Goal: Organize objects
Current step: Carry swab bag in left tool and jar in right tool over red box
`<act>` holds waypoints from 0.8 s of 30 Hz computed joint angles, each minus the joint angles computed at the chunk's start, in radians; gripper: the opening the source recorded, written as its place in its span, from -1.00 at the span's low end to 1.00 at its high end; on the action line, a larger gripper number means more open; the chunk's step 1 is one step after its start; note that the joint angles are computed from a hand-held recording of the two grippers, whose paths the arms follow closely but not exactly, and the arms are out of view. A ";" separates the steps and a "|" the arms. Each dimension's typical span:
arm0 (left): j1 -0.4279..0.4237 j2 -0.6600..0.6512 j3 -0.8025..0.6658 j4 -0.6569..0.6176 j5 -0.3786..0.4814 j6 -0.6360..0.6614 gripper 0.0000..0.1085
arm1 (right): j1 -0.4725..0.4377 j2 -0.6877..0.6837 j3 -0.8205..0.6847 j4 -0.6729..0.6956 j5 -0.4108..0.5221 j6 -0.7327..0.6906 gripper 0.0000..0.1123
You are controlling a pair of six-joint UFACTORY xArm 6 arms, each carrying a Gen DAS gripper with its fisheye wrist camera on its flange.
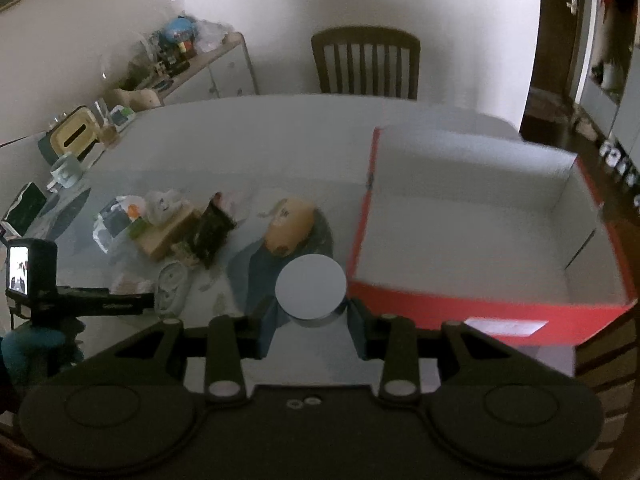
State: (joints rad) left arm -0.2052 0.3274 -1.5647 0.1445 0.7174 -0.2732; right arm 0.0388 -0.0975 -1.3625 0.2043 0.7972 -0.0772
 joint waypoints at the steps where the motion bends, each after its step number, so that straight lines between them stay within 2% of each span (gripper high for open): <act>1: -0.003 -0.001 0.002 0.008 -0.007 0.000 0.33 | -0.009 0.003 -0.006 -0.005 0.000 -0.009 -0.33; 8: -0.013 -0.017 -0.012 0.052 0.035 -0.090 0.32 | -0.079 0.044 -0.047 -0.015 -0.001 -0.043 -0.33; 12: -0.024 -0.061 -0.015 0.043 0.067 -0.078 0.32 | -0.107 0.067 -0.062 -0.013 -0.017 -0.058 -0.33; 18: -0.070 -0.069 -0.101 -0.034 0.093 0.043 0.32 | -0.148 0.109 -0.093 -0.007 -0.027 -0.069 -0.33; 24: -0.162 0.070 -0.359 -0.141 0.111 0.202 0.32 | -0.174 0.132 -0.101 -0.016 -0.046 -0.071 -0.33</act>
State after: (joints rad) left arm -0.3669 0.3977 -1.9240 0.0033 0.8287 -0.0712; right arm -0.1351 0.0346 -1.4636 0.1886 0.7513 -0.1481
